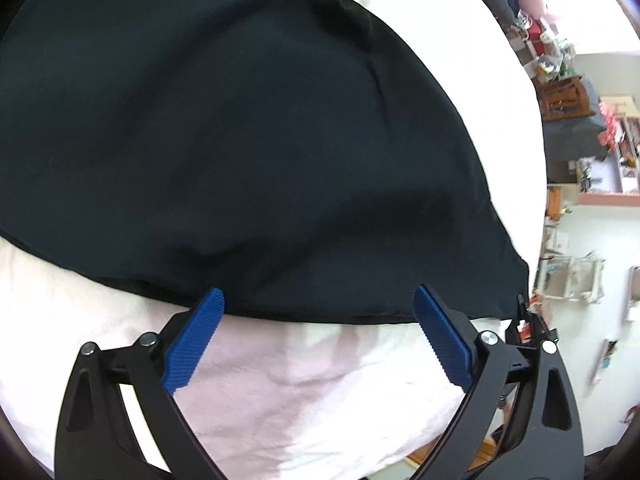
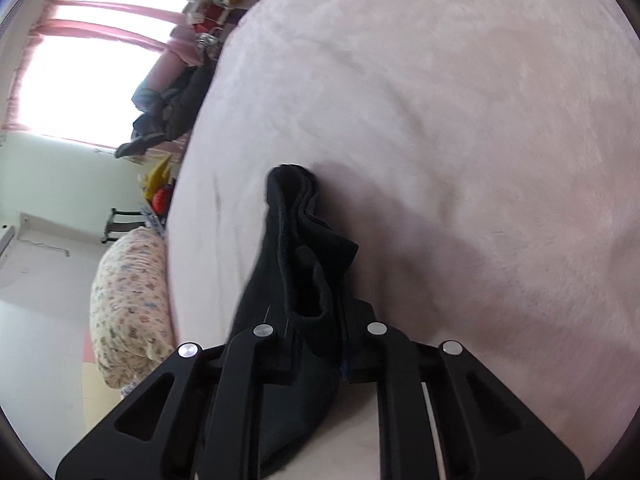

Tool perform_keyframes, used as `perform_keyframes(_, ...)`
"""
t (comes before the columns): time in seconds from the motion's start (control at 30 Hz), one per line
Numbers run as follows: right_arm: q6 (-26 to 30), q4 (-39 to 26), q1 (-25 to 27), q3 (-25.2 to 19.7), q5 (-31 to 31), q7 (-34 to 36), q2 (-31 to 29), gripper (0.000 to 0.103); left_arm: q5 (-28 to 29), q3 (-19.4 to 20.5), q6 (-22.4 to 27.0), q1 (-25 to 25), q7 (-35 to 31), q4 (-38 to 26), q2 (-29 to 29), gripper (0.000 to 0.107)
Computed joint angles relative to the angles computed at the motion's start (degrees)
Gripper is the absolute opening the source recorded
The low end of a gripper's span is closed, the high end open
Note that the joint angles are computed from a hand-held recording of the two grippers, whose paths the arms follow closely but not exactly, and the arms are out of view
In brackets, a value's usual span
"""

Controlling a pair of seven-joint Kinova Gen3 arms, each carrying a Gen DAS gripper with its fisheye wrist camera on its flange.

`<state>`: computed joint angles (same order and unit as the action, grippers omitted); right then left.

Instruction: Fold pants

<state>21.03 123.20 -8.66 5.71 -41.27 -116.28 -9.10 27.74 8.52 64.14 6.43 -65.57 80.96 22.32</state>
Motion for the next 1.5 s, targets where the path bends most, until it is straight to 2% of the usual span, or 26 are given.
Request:
perform_keyframes(0.07,-0.1,-1.0,-0.2,-0.7,0.9,-0.1,-0.6,0.013,-0.1,-2.9,0.6,0.9,-0.6,1.3,-1.1,0.098)
perform_keyframes(0.13,-0.4,-2.3,-1.4,-0.7,1.0,0.8,-0.9,0.013,-1.8,-3.6,2.5,1.8,0.6,1.5,-2.4,0.099)
perform_keyframes(0.2,-0.4,-4.4,-2.9,-0.9,1.2,2.1,-0.8,0.013,-2.1,-6.1,3.8,2.5,0.5,2.7,-3.7,0.1)
perform_keyframes(0.27,-0.2,-7.0,-4.8,-1.2,0.7,4.0,-0.2,0.013,-0.6,-6.8,3.4,3.0,0.0,2.2,-3.8,0.101)
perform_keyframes(0.33,0.3,-9.5,-5.8,-2.2,1.1,5.0,0.6,0.013,2.5,-6.4,1.8,1.3,-2.5,4.2,-5.6,0.101)
perform_keyframes(0.43,1.1,-13.9,-7.3,-4.3,1.6,6.7,2.4,0.013,6.0,-6.4,-1.0,0.6,-6.2,7.9,-9.2,0.101)
perform_keyframes(0.53,3.0,-19.3,-8.4,-7.3,3.5,8.0,5.2,0.013,7.2,-7.3,-0.5,0.6,-8.8,9.6,-12.0,0.101)
perform_keyframes(0.7,6.4,-28.0,-10.9,-13.1,5.5,10.1,11.0,0.013,8.3,-11.4,5.0,-2.6,-12.6,15.4,-19.5,0.101)
perform_keyframes(0.77,7.9,-31.7,-12.4,-15.3,7.7,9.2,14.0,0.013,8.5,-12.9,7.2,-4.0,-13.4,16.8,-21.9,0.101)
perform_keyframes(0.93,11.5,-40.4,-18.3,-17.6,17.2,0.5,21.9,0.013,9.6,-13.8,6.7,-4.0,-10.3,19.0,-23.0,0.101)
perform_keyframes(1.07,15.3,-48.3,-25.5,-16.3,26.0,-7.6,28.3,0.013,9.9,-16.8,8.4,-5.8,-12.4,23.4,-26.8,0.101)
perform_keyframes(1.13,18.8,-53.2,-28.4,-16.0,29.7,-10.0,31.4,0.013,10.1,-17.3,9.1,-6.6,-13.3,24.0,-27.4,0.101)
perform_keyframes(1.27,24.6,-59.0,-34.6,-14.2,37.2,-14.9,35.2,0.013,10.2,-18.8,10.0,-7.8,-14.7,25.1,-28.6,0.101)
perform_keyframes(1.5,34.6,-70.8,-40.9,-11.7,45.1,-19.7,42.5,0.013,10.1,-20.7,11.0,-10.7,-15.8,27.7,-30.0,0.101)
